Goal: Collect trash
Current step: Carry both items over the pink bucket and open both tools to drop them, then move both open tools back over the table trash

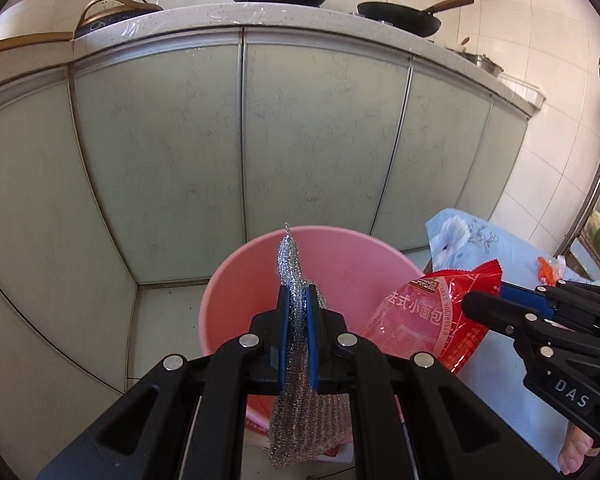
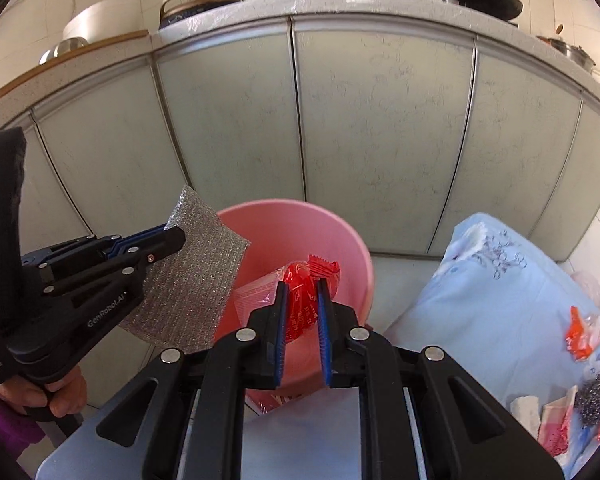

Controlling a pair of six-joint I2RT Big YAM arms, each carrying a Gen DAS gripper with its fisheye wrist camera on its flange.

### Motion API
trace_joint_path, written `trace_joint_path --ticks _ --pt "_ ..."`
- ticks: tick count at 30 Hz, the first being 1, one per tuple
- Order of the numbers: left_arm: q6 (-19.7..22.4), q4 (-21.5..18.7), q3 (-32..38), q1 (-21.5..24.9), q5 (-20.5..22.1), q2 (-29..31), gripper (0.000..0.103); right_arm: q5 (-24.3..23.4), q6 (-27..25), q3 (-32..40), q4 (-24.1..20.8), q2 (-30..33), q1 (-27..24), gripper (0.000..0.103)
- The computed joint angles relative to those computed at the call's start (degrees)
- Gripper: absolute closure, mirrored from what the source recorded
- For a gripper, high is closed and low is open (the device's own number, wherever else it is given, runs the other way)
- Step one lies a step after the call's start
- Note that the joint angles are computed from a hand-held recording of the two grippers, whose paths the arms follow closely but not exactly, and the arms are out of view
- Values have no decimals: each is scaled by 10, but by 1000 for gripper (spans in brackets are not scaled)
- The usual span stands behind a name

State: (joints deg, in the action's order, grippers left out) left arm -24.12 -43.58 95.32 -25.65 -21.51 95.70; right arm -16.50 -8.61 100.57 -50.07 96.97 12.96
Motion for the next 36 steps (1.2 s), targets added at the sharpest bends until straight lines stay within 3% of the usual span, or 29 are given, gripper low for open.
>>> trace_joint_path --ticks 9,13,18,26,33,36 --pt "6 -28 26 -14 -11 18 93 8 22 15 -26 16 -1 88" --pt "3 -28 20 -15 -17 9 79 4 21 26 -37 23 -2 85" --pt "-4 -21 5 -13 -13 -11 76 5 29 35 -44 25 0 85" --pt "-10 -4 -16 -11 12 -41 74 -2 36 31 -43 4 0 85" --pt "5 -7 0 -17 57 -38 74 -4 39 -2 -42 -46 -32 83" --pt "9 -13 17 -22 76 -27 74 -8 43 -19 -42 -71 -56 73"
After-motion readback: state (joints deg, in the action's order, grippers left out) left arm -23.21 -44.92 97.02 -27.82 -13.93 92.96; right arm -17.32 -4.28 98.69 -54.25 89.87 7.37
